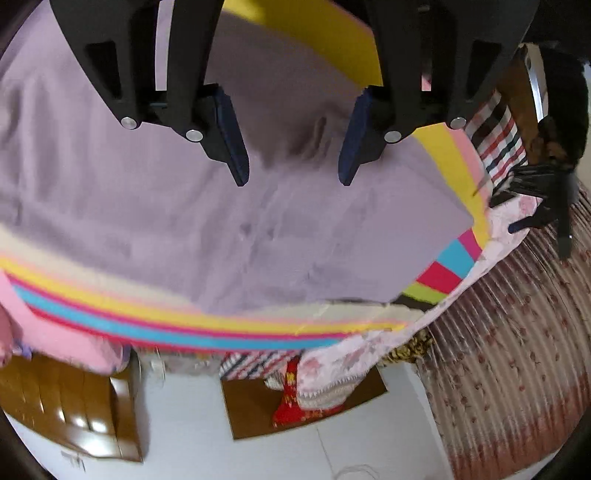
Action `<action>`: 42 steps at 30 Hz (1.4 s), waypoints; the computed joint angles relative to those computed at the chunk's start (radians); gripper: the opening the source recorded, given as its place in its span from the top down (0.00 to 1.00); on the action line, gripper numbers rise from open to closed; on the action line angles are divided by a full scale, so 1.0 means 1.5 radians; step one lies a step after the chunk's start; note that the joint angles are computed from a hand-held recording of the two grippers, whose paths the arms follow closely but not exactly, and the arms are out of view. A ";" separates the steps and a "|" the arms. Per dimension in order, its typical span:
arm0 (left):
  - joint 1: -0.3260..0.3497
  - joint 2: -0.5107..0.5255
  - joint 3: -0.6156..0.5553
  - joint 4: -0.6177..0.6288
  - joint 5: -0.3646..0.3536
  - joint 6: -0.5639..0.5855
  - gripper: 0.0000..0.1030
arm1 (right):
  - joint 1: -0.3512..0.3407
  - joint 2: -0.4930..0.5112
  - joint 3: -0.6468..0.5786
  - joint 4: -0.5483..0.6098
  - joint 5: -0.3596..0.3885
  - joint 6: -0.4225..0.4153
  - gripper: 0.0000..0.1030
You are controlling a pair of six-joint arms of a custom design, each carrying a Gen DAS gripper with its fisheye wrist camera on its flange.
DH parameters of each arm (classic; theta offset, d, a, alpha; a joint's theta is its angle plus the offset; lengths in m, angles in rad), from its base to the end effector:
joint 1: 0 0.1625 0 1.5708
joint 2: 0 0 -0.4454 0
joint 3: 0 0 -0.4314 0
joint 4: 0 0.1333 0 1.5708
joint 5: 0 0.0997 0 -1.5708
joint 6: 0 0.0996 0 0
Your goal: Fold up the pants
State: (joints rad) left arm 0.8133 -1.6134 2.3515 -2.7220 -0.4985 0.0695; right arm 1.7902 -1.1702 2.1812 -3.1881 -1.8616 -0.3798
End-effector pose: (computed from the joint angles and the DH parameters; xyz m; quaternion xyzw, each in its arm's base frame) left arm -0.1217 -0.4500 0.3136 0.2422 0.8126 -0.3346 0.4112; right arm 0.2196 -0.5034 0.1855 0.2374 -0.9150 0.2834 0.1615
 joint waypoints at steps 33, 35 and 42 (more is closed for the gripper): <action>0.023 0.328 -0.186 -0.132 -0.128 -0.017 0.01 | -0.004 0.037 -0.066 0.006 -0.144 -0.097 0.15; 0.015 0.343 -0.176 -0.098 -0.123 -0.039 0.01 | -0.009 0.038 -0.058 -0.010 -0.189 -0.112 0.15; 0.028 0.366 -0.176 -0.084 -0.111 -0.073 0.01 | -0.056 0.031 -0.054 0.027 -0.190 -0.053 0.11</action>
State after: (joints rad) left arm 0.8547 -1.0647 2.0875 -2.8479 -0.6648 -0.0406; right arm 1.7055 -1.1236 2.1006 -3.1471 -2.1462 -0.4586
